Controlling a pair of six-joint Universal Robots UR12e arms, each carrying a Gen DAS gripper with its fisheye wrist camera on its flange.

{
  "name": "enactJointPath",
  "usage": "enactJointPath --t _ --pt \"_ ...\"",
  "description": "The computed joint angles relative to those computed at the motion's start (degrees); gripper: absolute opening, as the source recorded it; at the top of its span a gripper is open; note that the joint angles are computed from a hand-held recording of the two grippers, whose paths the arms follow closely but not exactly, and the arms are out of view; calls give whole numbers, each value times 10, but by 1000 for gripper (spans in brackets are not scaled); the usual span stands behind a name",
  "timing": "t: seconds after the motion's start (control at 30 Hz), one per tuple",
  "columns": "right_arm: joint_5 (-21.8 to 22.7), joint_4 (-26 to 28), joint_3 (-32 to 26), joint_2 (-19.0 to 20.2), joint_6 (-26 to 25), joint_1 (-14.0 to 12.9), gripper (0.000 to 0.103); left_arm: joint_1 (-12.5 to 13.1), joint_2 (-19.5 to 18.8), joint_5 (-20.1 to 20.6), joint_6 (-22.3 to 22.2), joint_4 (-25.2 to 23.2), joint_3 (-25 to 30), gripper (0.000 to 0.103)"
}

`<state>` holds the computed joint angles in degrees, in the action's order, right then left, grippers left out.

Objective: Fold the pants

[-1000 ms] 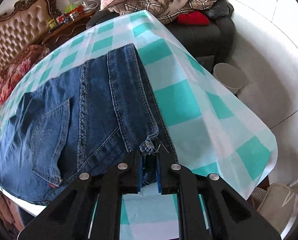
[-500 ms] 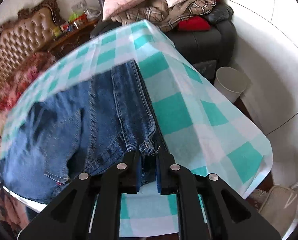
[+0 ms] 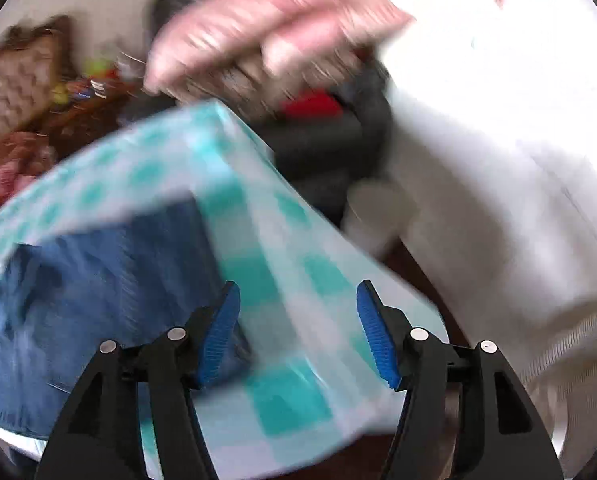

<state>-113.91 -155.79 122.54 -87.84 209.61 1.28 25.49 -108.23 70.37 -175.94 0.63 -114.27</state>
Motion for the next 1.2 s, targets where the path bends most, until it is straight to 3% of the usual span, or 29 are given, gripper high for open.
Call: enactJointPath --t 0.03,0.1,0.13,0.17,0.23,0.3,0.37,0.4,0.47,0.53,0.6,0.67,0.77,0.8,0.83,0.9,0.93,0.97,1.0,1.03,1.13,1.2 --pt "7 -33 -13 12 -33 6 59 -20 -3 -10 35 -10 9 68" --pt "21 -58 -40 38 -67 15 59 -60 -13 -12 63 -33 28 68" --pt "46 -74 -61 61 -94 20 59 -76 -19 -43 71 -59 38 66" --pt "62 -88 -78 85 -120 26 59 -88 -25 -72 80 -88 49 61" --pt "64 -96 -110 128 -149 42 56 -120 -36 -106 117 -145 69 39" --pt "106 -104 -144 175 -162 48 45 -157 -52 -127 163 -205 93 28" --pt "76 -85 -171 207 -162 60 45 -181 -66 -128 172 -236 109 26" --pt "46 -66 -182 221 -156 65 45 -192 -76 -119 176 -240 119 26" --pt "31 -59 -186 233 -148 64 45 -203 -92 -79 176 -249 133 25" --pt "33 -71 -181 233 -146 63 45 -197 -100 -82 170 -245 140 7" --pt "26 -70 -181 233 -148 64 45 -193 -104 -56 147 -217 142 6" --pt "19 -69 -184 236 -150 66 45 -180 -101 -77 129 -207 138 6" --pt "7 -73 -185 236 -146 71 47 -171 -83 -77 157 -199 113 29" --pt "4 -73 -185 235 -146 72 48 -170 -78 -67 165 -205 108 37" --pt "-2 -71 -185 235 -145 74 48 -171 -78 -34 167 -212 106 36" --pt "-31 -63 -184 229 -134 82 53 -160 -78 -24 135 -201 104 27" --pt "-40 -65 -181 224 -131 87 57 -154 -76 -4 98 -181 100 32" --pt "-46 -70 -178 219 -130 92 60 -146 -72 4 62 -142 91 38" --pt "-54 -74 -174 213 -124 99 68 -142 -67 14 43 -121 84 57" --pt "-57 -71 -171 207 -114 105 73 -141 -63 28 33 -113 79 65" --pt "-43 -55 -161 191 -79 124 73 -130 -45 26 46 -124 58 64" --pt "-29 -36 -157 185 -59 135 73 -128 -30 44 50 -97 30 64"
